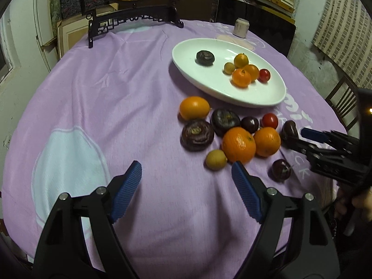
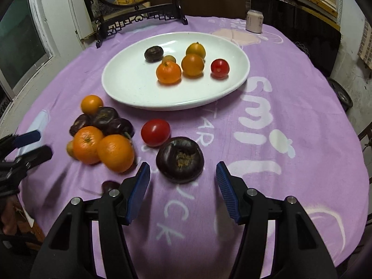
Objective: Organize fruits
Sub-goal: 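Grasp a dark mangosteen with the right tool while the left tool grasps a yellow fruit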
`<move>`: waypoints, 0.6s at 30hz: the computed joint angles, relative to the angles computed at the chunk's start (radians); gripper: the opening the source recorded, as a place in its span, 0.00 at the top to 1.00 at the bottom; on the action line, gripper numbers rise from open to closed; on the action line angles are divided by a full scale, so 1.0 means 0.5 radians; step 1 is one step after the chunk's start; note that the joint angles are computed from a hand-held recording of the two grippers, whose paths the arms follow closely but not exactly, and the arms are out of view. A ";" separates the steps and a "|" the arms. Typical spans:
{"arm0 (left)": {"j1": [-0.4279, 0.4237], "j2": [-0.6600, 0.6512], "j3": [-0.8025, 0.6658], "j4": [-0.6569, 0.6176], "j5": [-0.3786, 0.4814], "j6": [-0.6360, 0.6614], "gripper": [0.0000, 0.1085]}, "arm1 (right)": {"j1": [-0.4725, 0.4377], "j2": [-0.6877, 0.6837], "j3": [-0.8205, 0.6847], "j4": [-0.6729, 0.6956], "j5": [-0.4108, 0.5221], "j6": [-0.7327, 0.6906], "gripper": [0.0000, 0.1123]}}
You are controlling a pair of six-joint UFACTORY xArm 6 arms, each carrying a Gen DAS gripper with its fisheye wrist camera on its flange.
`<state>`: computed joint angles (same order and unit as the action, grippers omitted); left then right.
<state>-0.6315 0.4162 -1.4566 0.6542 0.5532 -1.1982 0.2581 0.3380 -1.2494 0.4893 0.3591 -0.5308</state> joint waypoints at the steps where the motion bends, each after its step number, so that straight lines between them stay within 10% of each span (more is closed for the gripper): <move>1: -0.001 0.000 0.006 -0.012 -0.009 0.011 0.25 | 0.002 0.029 -0.027 0.061 0.007 -0.055 0.47; 3: -0.004 0.009 0.003 -0.035 -0.008 0.033 0.25 | 0.002 0.070 -0.068 0.158 0.037 -0.130 0.61; 13: -0.033 0.207 -0.214 -0.237 0.086 0.262 0.27 | -0.045 -0.093 0.043 0.392 0.101 -0.303 0.61; 18: -0.045 0.344 -0.403 -0.237 0.172 0.301 0.45 | -0.066 -0.143 0.084 0.485 0.117 -0.373 0.61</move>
<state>-0.6538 0.5882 -1.6583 0.5359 0.6390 -1.0479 0.2252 0.2663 -1.2072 0.7316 0.4176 -0.7173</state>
